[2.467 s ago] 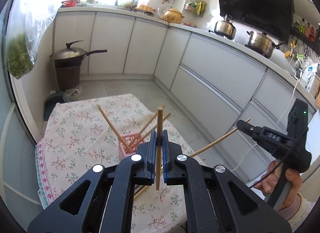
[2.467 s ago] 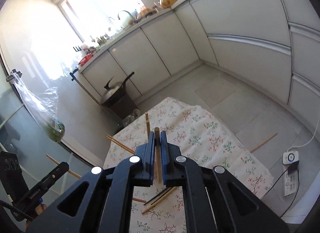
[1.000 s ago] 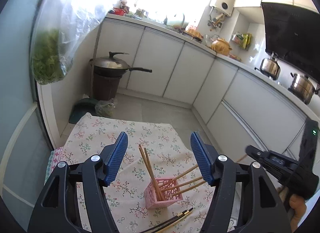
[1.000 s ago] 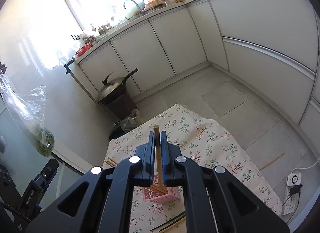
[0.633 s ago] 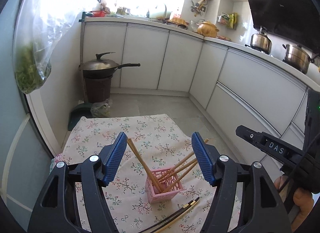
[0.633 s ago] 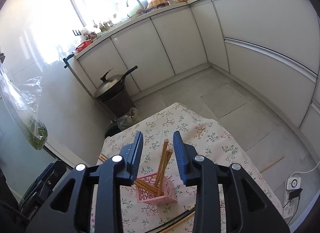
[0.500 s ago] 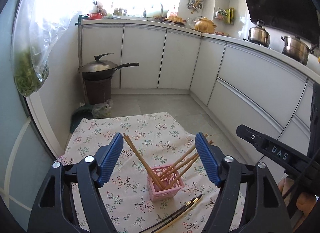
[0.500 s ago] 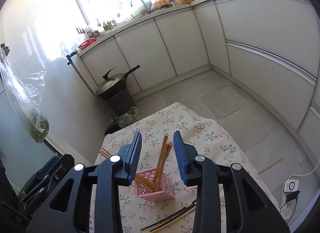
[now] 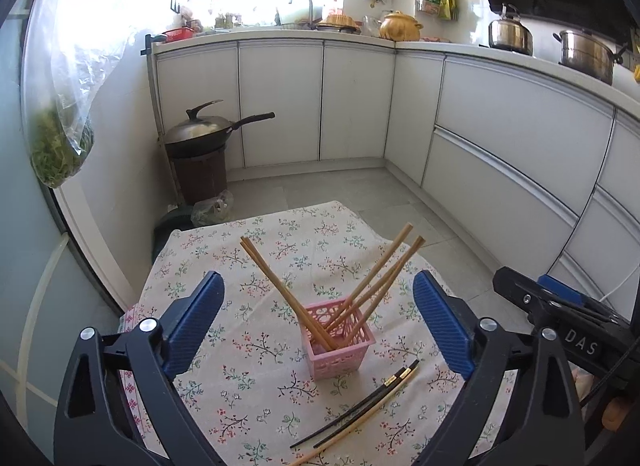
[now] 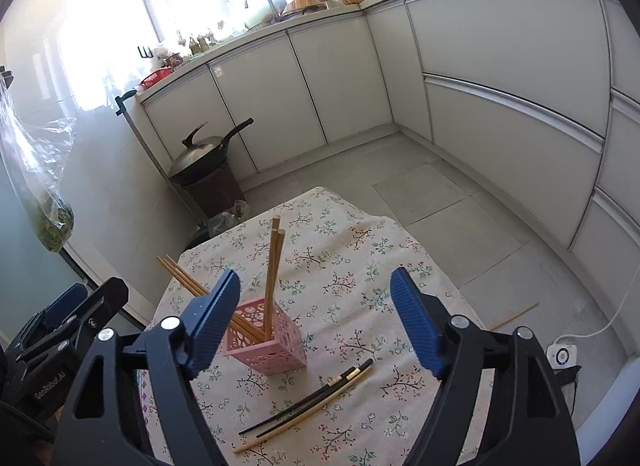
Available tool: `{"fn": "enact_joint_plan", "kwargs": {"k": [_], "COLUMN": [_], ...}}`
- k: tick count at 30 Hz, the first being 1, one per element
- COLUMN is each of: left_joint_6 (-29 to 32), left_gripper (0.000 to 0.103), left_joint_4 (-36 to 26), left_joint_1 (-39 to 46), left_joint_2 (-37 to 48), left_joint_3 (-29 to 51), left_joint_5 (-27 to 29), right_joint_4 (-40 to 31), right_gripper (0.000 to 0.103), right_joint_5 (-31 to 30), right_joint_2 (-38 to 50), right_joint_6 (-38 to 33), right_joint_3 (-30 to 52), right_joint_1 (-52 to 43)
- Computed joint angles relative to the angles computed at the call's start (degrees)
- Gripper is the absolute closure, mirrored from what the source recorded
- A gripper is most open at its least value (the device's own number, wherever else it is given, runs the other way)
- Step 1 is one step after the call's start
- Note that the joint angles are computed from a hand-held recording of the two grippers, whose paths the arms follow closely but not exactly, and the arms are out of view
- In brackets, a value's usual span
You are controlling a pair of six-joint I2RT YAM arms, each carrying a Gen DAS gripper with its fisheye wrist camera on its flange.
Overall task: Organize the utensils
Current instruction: 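Move the left gripper to the last wooden chopstick and grasp it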
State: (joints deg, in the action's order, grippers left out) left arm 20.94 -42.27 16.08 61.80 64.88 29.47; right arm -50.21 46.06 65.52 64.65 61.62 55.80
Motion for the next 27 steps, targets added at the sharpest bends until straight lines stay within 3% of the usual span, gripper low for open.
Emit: {"fn": "enact_joint_plan", "kwargs": {"k": [2, 5, 17, 22, 27], "left_joint_6": [0.7, 1.3, 5.2, 6.5, 9.9], "left_gripper": [0.008, 0.007, 0.007, 0.007, 0.007], "left_joint_4": [-0.1, -0.1, 0.5, 1.6, -3.1], "left_joint_1": [-0.3, -1.2, -8.2, -12.6, -17.2], "left_joint_2": [-0.4, -1.2, -3.0, -2.9, 0.8], "left_joint_3": [-0.7, -1.7, -7.3, -10.1, -9.9], "left_joint_5": [-0.5, -1.9, -9.1, -13.8, -13.7], "right_joint_4": [-1.0, -2.9, -9.8, -10.9, -11.6], "right_gripper": [0.010, 0.008, 0.007, 0.007, 0.007], "right_joint_5": [0.0, -1.1, -3.0, -7.5, -12.3], "right_joint_2": [-1.2, -3.0, -10.5, -14.9, -20.7], "right_joint_6": [2.1, 4.8, 15.8, 21.4, 28.1], "right_joint_3": [-1.4, -3.3, -10.2, -16.0, -22.5], "right_joint_1": [0.3, 0.2, 4.3, 6.3, 8.0]}}
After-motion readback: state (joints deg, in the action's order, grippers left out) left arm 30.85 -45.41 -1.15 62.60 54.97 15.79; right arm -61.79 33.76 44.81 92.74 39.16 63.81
